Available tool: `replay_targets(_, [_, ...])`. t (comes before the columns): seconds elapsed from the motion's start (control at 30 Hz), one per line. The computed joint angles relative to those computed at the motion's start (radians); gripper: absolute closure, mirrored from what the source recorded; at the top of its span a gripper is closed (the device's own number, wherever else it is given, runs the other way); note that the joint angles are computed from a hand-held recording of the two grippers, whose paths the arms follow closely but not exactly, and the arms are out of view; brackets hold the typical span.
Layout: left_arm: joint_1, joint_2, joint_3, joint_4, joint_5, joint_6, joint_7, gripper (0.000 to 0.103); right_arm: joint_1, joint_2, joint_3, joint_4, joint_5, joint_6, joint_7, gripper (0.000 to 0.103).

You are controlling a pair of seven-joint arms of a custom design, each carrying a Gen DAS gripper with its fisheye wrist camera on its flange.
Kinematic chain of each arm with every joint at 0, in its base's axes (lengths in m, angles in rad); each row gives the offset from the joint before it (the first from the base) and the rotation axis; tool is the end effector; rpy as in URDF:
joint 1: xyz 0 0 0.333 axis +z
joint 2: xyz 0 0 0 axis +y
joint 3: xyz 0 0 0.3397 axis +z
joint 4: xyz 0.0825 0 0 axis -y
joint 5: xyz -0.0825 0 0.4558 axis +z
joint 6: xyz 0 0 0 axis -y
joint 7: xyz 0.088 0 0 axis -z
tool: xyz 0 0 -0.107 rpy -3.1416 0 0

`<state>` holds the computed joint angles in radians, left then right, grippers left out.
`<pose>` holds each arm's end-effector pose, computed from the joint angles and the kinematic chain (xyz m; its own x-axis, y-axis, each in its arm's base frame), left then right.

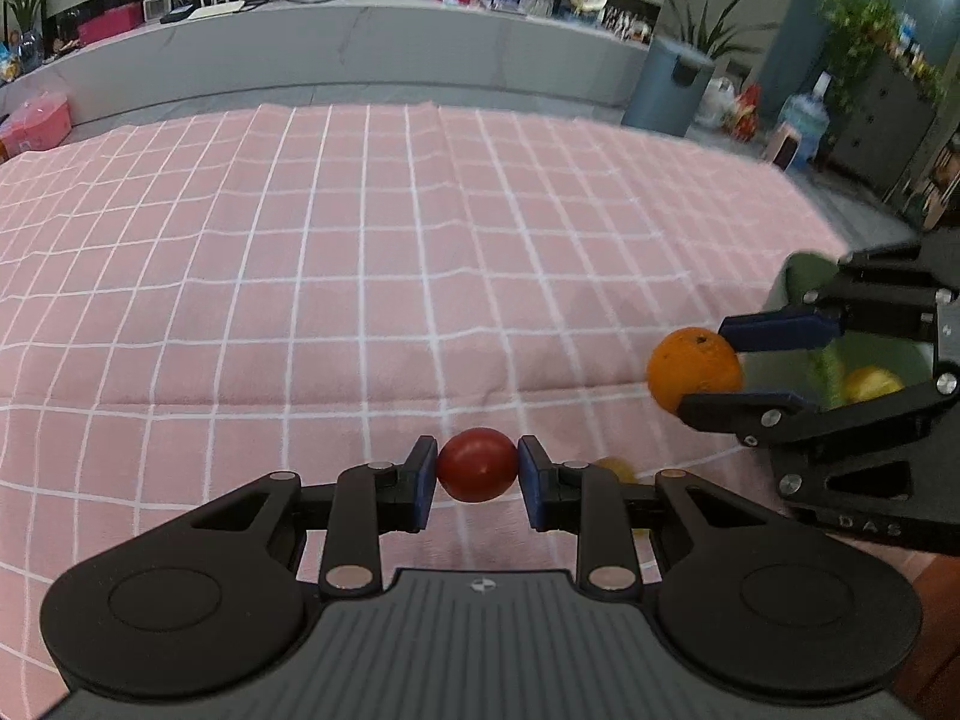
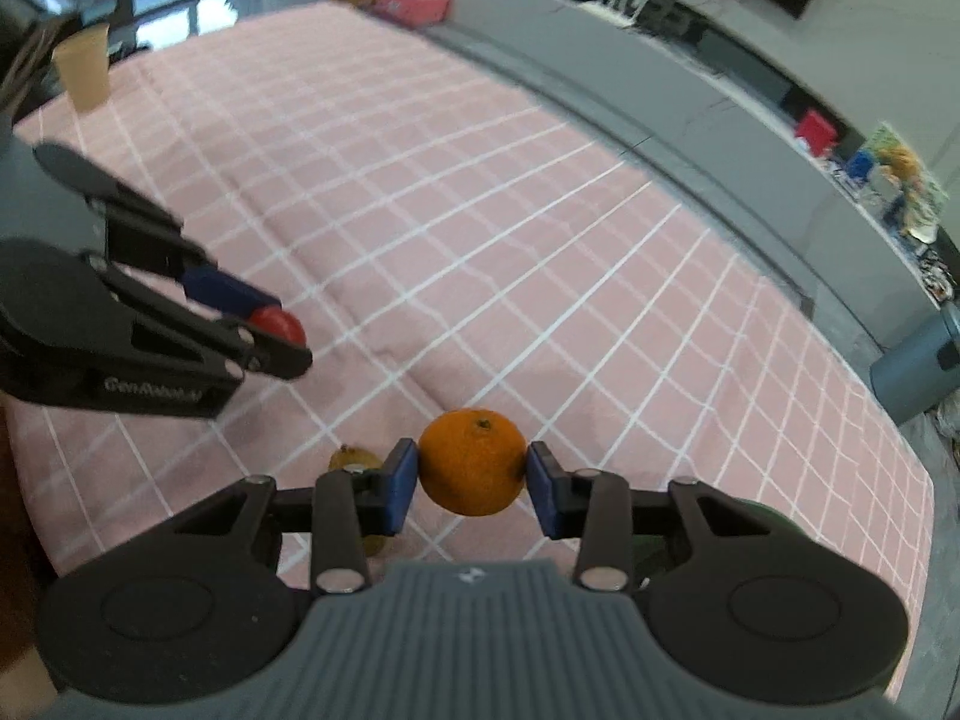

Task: Organize fruits
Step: 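Carry the tomato and the orange over the green colander with both grippers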

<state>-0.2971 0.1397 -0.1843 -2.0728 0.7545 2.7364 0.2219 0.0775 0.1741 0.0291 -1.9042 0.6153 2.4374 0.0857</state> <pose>0.5801 -0.3298 0.3963 0.1845 -0.9636 0.1935 -0.7645 -0.2644 -0.5878 0.6947 0.0748 0.4350 0.8903 -0.4171 0.1828 -0.2698 -0.8064 -0.5262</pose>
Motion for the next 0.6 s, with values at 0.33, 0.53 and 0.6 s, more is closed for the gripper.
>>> replay_targets(0.33, [-0.018, -0.03, -0.003, 0.003, 0.128, 0.066, -0.162, 0.071, -0.032, -0.116, -0.034, -0.094, 0.231, 0.001, 0.014, 0.069])
replay_targets(0.53, [-0.034, -0.009, -0.012, 0.042, 0.158, 0.09, -0.193, 0.071, -0.049, -0.159, -0.07, -0.143, 0.315, 0.03, 0.037, 0.069])
replay_targets(0.6, [-0.04, 0.004, -0.013, 0.059, 0.151, 0.1, -0.178, 0.071, -0.056, -0.163, -0.081, -0.15, 0.326, 0.032, 0.048, 0.069])
